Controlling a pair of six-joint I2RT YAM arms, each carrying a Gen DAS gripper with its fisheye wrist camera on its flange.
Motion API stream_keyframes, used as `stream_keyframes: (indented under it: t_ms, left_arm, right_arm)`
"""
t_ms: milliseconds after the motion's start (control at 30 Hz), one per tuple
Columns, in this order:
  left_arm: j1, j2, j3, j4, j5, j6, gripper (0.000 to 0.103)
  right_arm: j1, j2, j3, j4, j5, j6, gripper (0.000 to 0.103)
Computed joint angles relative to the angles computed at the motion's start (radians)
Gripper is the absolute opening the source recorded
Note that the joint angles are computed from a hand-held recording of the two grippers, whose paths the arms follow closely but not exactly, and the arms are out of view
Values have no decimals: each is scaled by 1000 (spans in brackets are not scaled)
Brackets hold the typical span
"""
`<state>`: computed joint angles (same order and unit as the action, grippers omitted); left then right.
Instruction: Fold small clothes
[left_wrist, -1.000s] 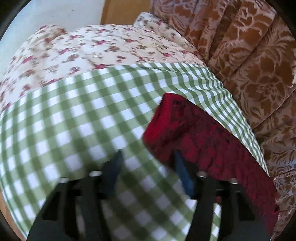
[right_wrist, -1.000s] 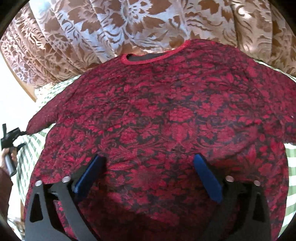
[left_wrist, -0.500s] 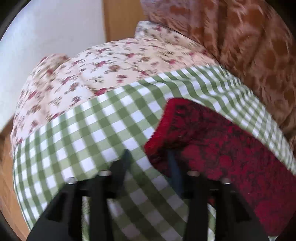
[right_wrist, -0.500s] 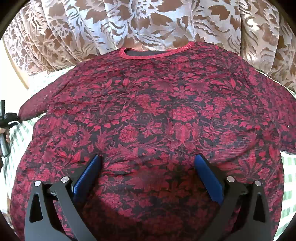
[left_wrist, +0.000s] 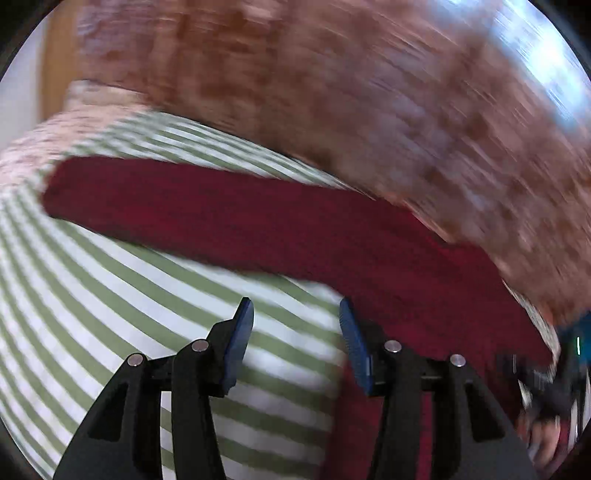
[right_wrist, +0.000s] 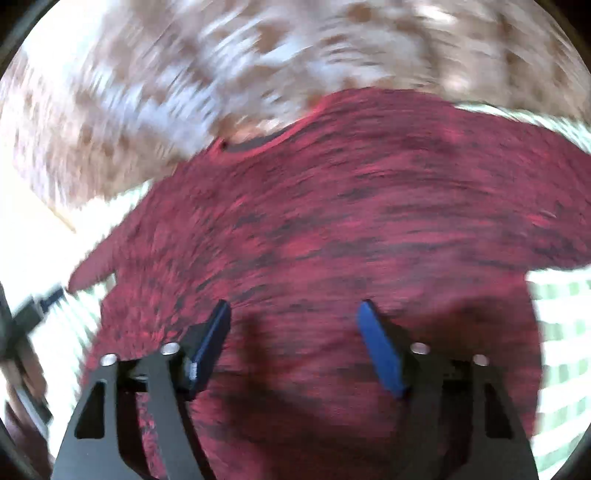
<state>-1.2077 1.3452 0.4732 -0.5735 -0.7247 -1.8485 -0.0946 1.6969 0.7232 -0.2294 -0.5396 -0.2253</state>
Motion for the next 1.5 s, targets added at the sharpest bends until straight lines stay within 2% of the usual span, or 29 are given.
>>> stream_keyframes:
  t_ms: [133, 200, 300, 400, 567, 600, 700, 733, 833, 900, 1033, 1133, 1300, 1367, 1500]
  left_arm:
    - [-50, 245, 203, 102, 32, 107, 47]
    - [-65, 338, 291, 134, 63, 145, 47]
    - [-68, 434, 394, 113, 105, 172, 47]
    - [-70, 492, 456, 76, 125, 152, 47]
    - [-61, 511, 461, 50, 148, 117, 48]
    - [-57, 519, 463, 47, 153, 118, 48]
    - [-46, 534, 460, 47, 166, 128, 48]
    - [-44, 533, 457, 47, 168, 127, 49]
    - [-41, 531, 434, 73, 172, 124, 49]
    - [-48, 533, 431, 74, 166, 119, 49]
    - [-54, 516, 419, 82, 164, 115, 48]
    - [-55, 494, 409, 91, 169, 129, 50]
    - [-57, 411, 343, 151, 161, 139, 52]
    - [-60, 375, 316, 168, 143, 144, 61]
    - [-50, 283, 246, 203, 118, 156, 66]
  right_arm:
    - [-351, 101, 212, -120, -101, -3, 69]
    - [-501, 211, 370, -169, -98, 18, 69]
    - [-644, 414, 636, -255, -112, 95, 69]
    - [-696, 611, 909, -369, -135, 147, 66]
    - [-678, 768, 1150, -431, -153, 245, 55]
    - [-669, 797, 1199, -448, -148, 253, 49]
    - [-640, 843, 1291, -486, -43, 217, 16]
    - [-643, 859, 1323, -498, -20, 185, 12]
    - [-637, 871, 1346, -479, 62, 165, 11]
    - [-619, 841, 1302, -435, 117, 145, 11]
    - [-600, 764, 1197, -366, 161, 133, 11]
    - [-583, 631, 1051, -290, 109, 103, 11]
    - [-498, 401, 849, -249, 10, 38, 11]
    - [-446, 321, 773, -237, -12, 13, 11]
    - [-268, 162, 602, -215, -45, -5, 11]
